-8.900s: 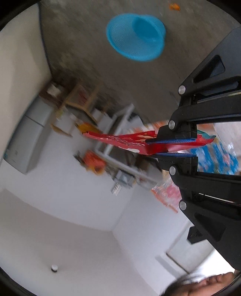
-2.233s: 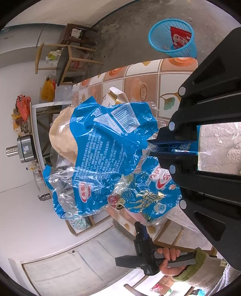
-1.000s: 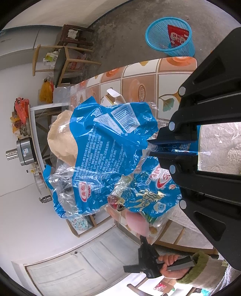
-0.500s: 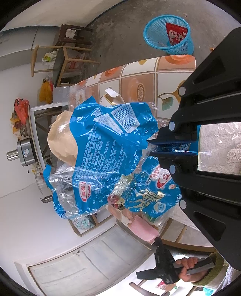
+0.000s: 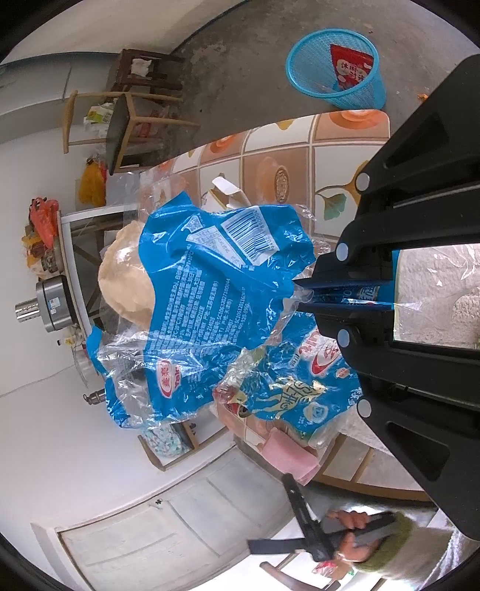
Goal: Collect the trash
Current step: 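Grasp the pink sponge with the left tool while the right tool holds the wrapper, then carry sponge and blue wrapper over the blue wastebasket and open both tools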
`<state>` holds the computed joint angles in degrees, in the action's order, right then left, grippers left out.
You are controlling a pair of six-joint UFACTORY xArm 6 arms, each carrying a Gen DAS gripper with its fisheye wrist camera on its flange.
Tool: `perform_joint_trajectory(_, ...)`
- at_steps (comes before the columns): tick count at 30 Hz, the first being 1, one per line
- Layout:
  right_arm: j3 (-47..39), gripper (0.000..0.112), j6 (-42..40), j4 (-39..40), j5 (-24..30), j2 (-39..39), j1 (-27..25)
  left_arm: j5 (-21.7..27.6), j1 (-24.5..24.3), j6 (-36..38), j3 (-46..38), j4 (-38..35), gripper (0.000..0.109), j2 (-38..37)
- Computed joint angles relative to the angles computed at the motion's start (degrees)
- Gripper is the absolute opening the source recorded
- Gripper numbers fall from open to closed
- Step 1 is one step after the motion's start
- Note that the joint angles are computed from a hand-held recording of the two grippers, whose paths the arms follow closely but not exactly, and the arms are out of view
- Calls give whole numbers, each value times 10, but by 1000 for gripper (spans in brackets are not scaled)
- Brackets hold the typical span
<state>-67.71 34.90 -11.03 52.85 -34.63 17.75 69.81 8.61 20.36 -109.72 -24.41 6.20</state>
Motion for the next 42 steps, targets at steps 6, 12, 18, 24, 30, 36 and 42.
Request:
perform_joint_trajectory(6,-3,7,11,-4,7,1,-1,117,-5,25,-133,7,87,97)
perform_joint_trajectory(12,-10,7,14,-7,7,11,6,94,-25,45,-83,38,79,70)
perform_joint_trajectory(18,-1,7,10,-4,0,-1,2,62,-32,26,-42,54,75,40)
perform_joint_trajectory(24,29,7,18,-6,-18,-32,1,41,-21,13,-17,29,74,-2)
perform_joint_trajectory(30,57,7,20,4,-40,-66,-11,47,-14,45,-42,-91,74,-49)
perform_joint_trajectory(36,109,7,32,36,-62,-129,-51,91,-93,48,-127,-148,74,-26)
perform_joint_trajectory(42,172,7,55,46,-36,-229,-128,118,-228,16,-191,-115,75,23)
